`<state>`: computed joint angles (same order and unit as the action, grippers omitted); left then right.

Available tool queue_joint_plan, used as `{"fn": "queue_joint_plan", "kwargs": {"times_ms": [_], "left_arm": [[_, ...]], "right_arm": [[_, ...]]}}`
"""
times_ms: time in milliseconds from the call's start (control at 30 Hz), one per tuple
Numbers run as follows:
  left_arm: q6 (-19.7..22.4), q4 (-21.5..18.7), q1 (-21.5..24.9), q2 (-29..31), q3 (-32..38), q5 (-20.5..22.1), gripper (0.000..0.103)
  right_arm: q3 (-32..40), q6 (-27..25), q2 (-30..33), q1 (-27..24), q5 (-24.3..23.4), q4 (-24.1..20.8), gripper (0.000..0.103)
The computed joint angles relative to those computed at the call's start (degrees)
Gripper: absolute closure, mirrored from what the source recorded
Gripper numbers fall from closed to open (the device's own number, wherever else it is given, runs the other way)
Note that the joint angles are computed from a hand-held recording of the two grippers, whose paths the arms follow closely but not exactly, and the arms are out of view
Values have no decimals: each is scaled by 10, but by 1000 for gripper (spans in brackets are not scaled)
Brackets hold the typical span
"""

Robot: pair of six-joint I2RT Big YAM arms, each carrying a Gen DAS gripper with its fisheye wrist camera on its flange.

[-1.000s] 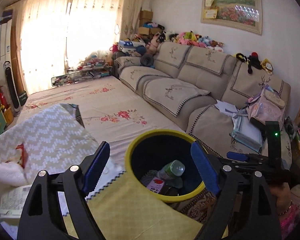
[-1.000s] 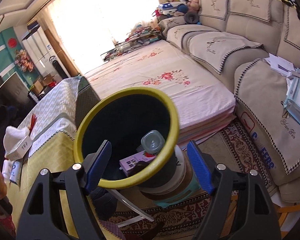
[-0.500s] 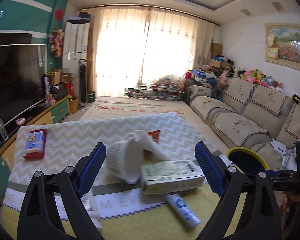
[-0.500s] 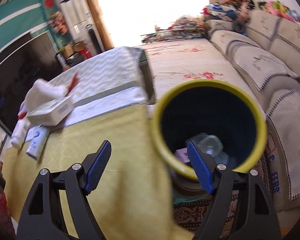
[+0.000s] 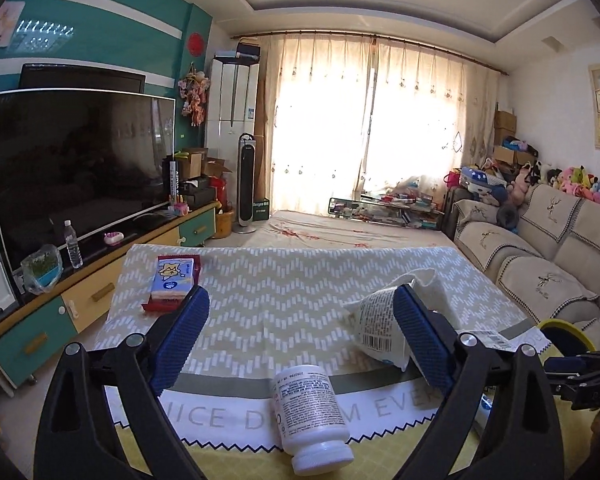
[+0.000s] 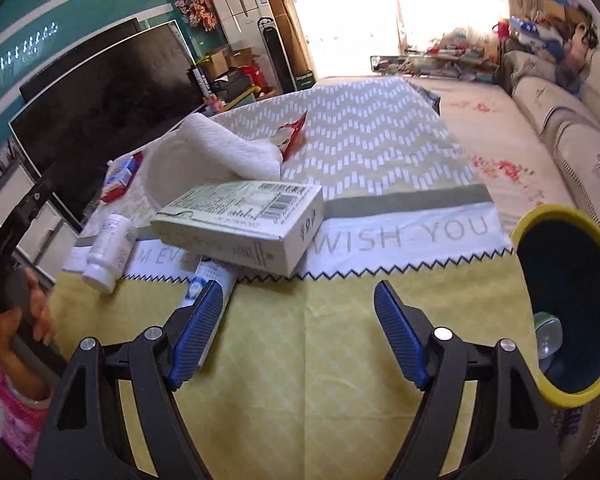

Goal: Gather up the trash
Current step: 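Grasp the white milk box with the right gripper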

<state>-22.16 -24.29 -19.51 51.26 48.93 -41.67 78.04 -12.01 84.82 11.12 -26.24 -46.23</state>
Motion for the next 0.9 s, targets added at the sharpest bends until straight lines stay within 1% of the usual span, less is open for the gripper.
{"fn": "queue_joint_plan", "kwargs": {"times_ms": [33, 67, 133, 233, 333, 400, 467, 567, 733, 800, 833, 867, 900], "left_arm": [[-9, -6, -5, 8, 4, -2, 11], [-17, -13, -8, 11, 7, 0, 11], [-36, -25, -16, 15, 11, 1, 11], [-60, -36, -5, 18, 16, 29, 11], [-76, -44, 5, 17, 15, 40, 11], [-81, -46, 9, 18, 14, 41, 11], [-83, -47, 10, 18, 14, 41, 11], [-81, -53, 5, 24, 20, 37, 11], [-69, -51, -1, 32, 23, 29, 11], [-68, -53, -3, 35, 24, 27, 11], [-68, -55, -3, 36, 25, 26, 11], [-68, -57, -3, 36, 26, 27, 11], [-70, -58, -2, 37, 26, 29, 11]], "right_arm": [[-14, -13, -11, 14, 38, 28, 29], [-22, -27, -17, 22, 59, 46, 29], [-31, -49, -25, 38, 95, 64, 29], [-26, -66, -16, 49, 127, 63, 29], [-15, -87, 1, 58, 164, 53, 29], [-11, -100, 8, 64, 186, 60, 29], [-9, -109, 12, 67, 195, 68, 29], [-13, -128, 9, 75, 212, 96, 29], [-14, -155, 9, 87, 210, 137, 29], [-4, -182, 16, 95, 229, 128, 30], [-2, -186, 15, 93, 229, 125, 30], [8, -174, 18, 86, 218, 111, 30], [22, -158, 25, 77, 200, 85, 30]]}}
